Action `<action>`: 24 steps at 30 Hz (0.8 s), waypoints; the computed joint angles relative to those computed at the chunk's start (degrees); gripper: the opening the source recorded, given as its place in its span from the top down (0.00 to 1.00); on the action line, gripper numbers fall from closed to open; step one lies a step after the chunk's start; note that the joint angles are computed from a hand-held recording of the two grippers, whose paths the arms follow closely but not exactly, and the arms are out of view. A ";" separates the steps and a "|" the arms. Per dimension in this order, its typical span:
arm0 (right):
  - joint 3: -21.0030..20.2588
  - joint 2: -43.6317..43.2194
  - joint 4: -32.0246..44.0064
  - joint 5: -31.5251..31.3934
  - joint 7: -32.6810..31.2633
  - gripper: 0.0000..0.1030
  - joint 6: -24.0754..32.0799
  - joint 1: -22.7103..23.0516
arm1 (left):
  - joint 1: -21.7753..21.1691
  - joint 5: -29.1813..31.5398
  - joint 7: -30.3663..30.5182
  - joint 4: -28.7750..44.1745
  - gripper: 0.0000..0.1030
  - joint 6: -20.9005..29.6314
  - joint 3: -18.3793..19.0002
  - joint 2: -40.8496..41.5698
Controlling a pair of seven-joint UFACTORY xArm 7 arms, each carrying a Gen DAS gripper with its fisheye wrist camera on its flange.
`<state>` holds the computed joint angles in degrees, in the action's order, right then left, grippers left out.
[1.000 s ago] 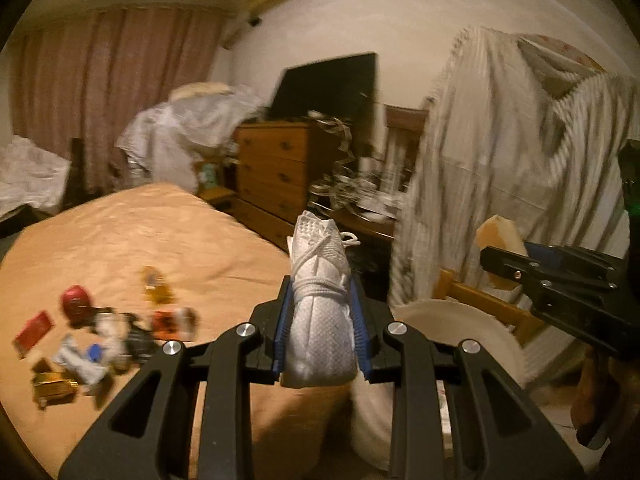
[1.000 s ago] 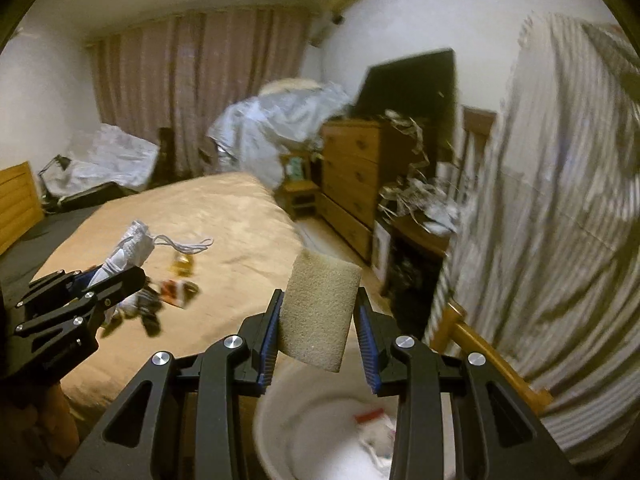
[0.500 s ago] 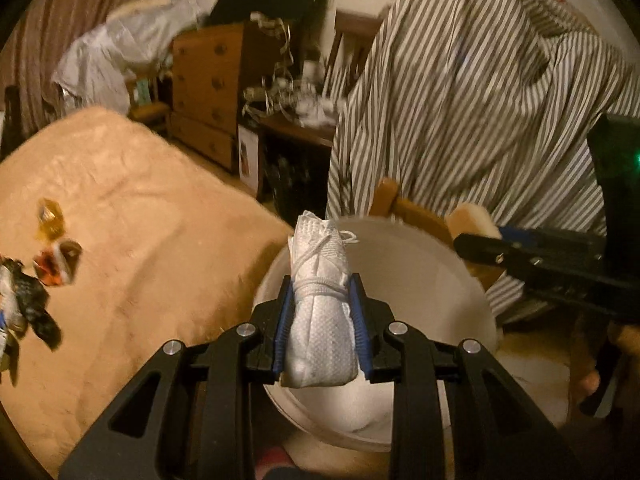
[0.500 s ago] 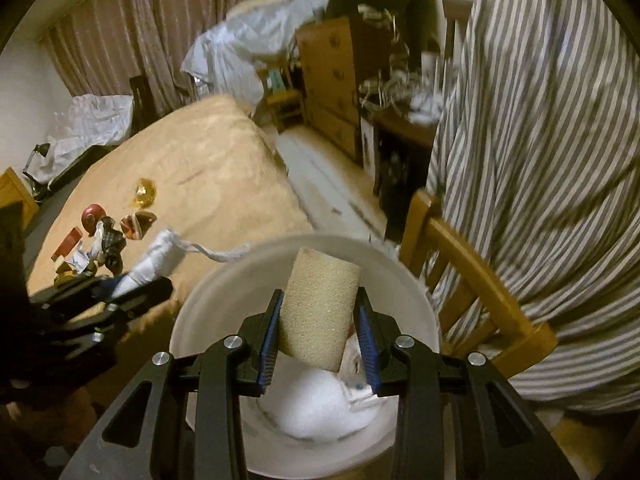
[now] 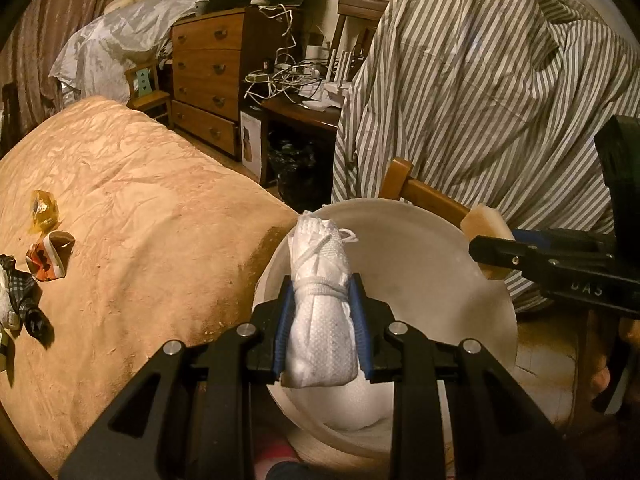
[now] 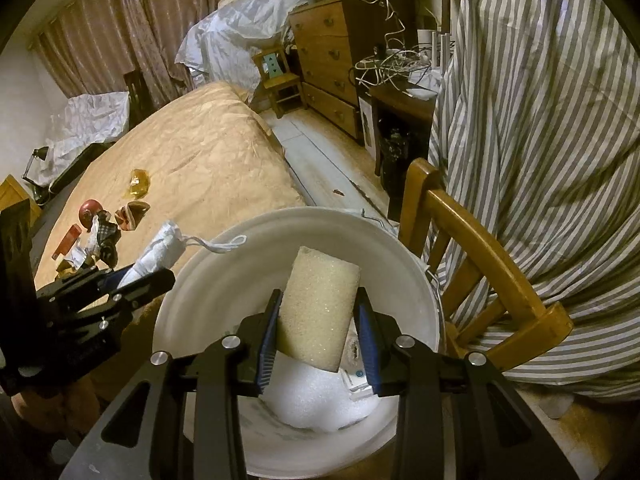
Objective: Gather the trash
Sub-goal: 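Open both tools over the bucket to drop the cloth and sponge, then move both open tools back over the trash on the bed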
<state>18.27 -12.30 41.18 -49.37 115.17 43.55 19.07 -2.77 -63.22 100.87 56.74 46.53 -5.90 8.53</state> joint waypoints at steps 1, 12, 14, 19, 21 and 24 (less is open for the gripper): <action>0.05 -0.07 -0.08 -0.20 0.39 0.51 -0.06 -0.03 | -0.04 0.02 0.12 -0.11 0.72 -0.13 -0.04 -0.10; 1.01 -0.87 -0.98 -1.79 4.44 0.43 0.60 0.20 | -0.05 -0.86 0.98 -1.08 0.46 -0.90 0.38 -0.91; 1.06 -0.71 -0.77 -1.85 4.52 0.43 0.77 0.33 | 0.01 -0.85 1.07 -1.11 0.46 -0.74 0.45 -0.98; 2.40 0.26 1.49 -5.16 6.90 0.37 3.27 0.87 | 1.10 -0.29 1.18 -0.24 0.46 1.01 1.24 -0.41; 3.32 1.65 3.92 -7.78 8.16 0.29 6.21 1.70 | 1.73 -0.40 1.58 -0.09 0.46 1.42 1.48 -0.30; 4.11 5.54 8.90 -13.71 10.75 0.23 10.86 3.88 | 3.59 -1.78 3.66 0.66 0.41 2.02 2.33 0.16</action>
